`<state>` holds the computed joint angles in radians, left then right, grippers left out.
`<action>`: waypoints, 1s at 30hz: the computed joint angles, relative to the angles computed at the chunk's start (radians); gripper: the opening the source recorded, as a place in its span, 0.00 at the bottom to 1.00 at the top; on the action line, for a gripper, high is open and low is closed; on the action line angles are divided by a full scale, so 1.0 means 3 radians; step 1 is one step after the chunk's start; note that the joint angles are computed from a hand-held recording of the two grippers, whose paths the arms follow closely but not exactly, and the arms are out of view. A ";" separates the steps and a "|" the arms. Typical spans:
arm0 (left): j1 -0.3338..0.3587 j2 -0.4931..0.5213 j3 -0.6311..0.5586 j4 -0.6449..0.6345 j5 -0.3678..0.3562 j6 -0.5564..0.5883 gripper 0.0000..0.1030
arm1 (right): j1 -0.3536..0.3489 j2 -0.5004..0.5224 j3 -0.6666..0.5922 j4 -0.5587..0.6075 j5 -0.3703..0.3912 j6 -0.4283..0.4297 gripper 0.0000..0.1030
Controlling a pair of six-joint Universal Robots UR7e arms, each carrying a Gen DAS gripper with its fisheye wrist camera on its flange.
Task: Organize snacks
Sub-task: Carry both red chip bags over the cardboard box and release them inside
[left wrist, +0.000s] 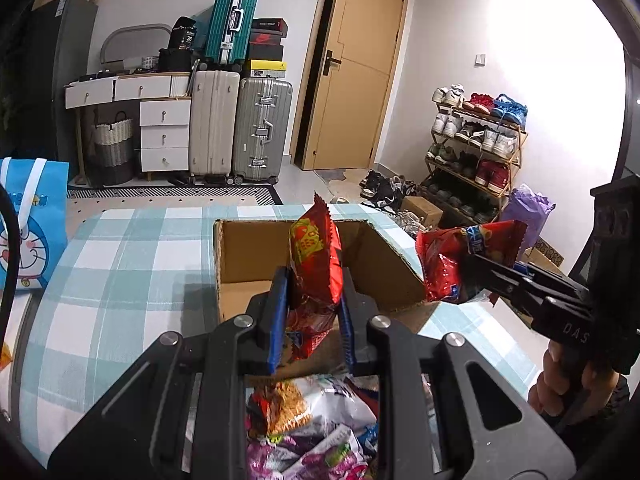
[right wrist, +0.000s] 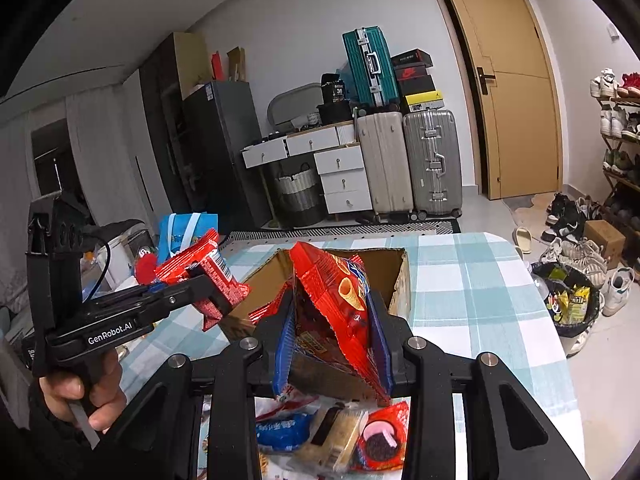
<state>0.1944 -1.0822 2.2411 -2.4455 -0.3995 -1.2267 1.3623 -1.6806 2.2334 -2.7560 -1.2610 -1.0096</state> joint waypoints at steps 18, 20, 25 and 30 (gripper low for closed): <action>0.0496 0.0288 -0.0180 -0.0483 -0.0044 0.0619 0.19 | 0.0160 0.0520 -0.0274 -0.0089 -0.0230 0.0120 0.33; 0.0540 0.0321 -0.0184 -0.0568 -0.0065 0.0700 0.19 | 0.0165 0.0551 -0.0297 -0.0080 -0.0242 0.0136 0.33; 0.0644 0.0382 -0.0189 -0.0715 -0.0102 0.0840 0.19 | 0.0189 0.0627 -0.0352 -0.0062 -0.0272 0.0153 0.33; 0.0723 0.0415 -0.0180 -0.0787 -0.0124 0.0899 0.19 | 0.0201 0.0707 -0.0395 -0.0046 -0.0318 0.0158 0.33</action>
<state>0.4112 -0.9577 2.1873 -2.6815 -0.4366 -0.9569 1.4225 -1.4686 2.1149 -2.7699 -1.3562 -0.9622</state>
